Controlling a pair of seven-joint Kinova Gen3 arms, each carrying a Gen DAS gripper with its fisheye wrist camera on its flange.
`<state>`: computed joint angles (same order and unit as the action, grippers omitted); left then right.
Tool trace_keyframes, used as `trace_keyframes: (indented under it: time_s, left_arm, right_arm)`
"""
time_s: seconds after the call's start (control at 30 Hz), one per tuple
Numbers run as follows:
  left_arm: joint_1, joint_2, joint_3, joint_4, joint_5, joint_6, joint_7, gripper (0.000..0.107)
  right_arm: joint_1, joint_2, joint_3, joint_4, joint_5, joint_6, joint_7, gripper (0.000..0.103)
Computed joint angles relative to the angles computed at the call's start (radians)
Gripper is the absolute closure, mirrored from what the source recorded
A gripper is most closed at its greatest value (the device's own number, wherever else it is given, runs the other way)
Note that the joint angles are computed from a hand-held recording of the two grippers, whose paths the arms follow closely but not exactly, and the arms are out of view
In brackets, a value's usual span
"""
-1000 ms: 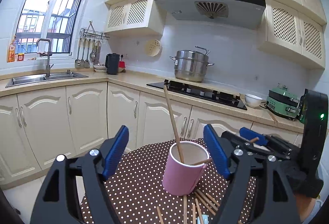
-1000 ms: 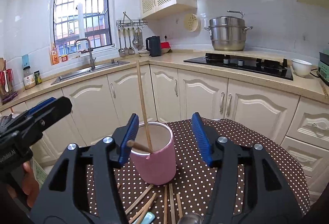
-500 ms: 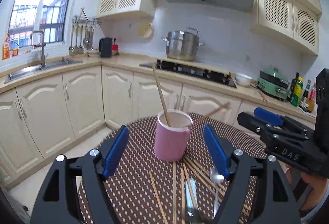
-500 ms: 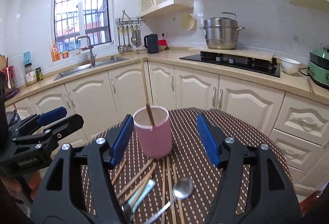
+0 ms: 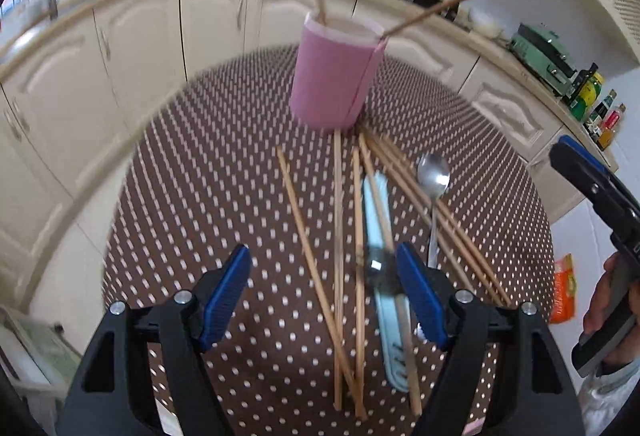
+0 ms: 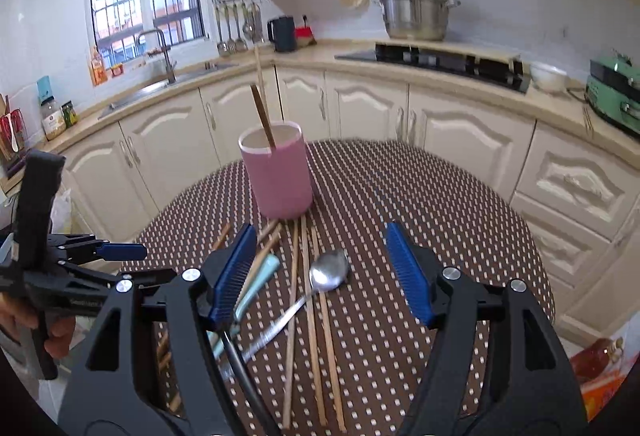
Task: Organize utensils
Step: 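Open the left tool and lower it back over the chopstick pile, then grasp a chopstick with the left tool while the right tool grasps another chopstick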
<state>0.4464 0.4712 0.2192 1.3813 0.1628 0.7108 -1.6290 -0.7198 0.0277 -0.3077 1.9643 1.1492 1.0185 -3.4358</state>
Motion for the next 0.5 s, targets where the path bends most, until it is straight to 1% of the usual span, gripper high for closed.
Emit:
trace_keyframes:
  time_s: [0.07,0.2,0.23,0.27,0.3,0.33,0.4,0.47,0.5]
  left_arm:
    - [-0.028,0.030,0.016,-0.028,0.031,0.049,-0.016,0.034]
    - [-0.031,0.070,0.007,-0.072,0.049,0.110,0.006,0.034]
    - [-0.023,0.071,0.001,-0.072,0.041,0.112,0.017,0.034]
    - [0.003,0.073,-0.023,-0.076,0.017,0.115,0.043,0.034]
    - [0.016,0.076,-0.031,-0.078,0.000,0.116,0.056,0.035]
    - [0.019,0.085,-0.029,-0.093,-0.005,0.127,0.061,0.041]
    - [0.001,0.109,-0.012,-0.124,0.015,0.154,0.054,0.047]
    - [0.005,0.129,-0.016,-0.147,0.021,0.159,0.072,0.051]
    - [0.011,0.142,-0.020,-0.167,0.017,0.169,0.082,0.055]
  right_arm:
    - [0.007,-0.004,0.003,0.007,-0.036,-0.018,0.016,0.036]
    - [0.029,-0.012,0.013,0.023,-0.096,-0.066,0.043,0.036]
    - [0.035,-0.011,0.015,0.022,-0.111,-0.076,0.054,0.036]
    - [0.043,-0.013,0.019,0.025,-0.126,-0.091,0.064,0.036]
    - [0.052,-0.013,0.025,0.026,-0.146,-0.110,0.080,0.036]
    - [0.061,-0.014,0.029,0.028,-0.158,-0.127,0.090,0.036]
    - [0.080,-0.010,0.039,0.027,-0.189,-0.162,0.114,0.036]
    - [0.099,0.003,0.051,0.014,-0.236,-0.183,0.161,0.036]
    - [0.108,0.007,0.058,0.009,-0.261,-0.193,0.191,0.036]
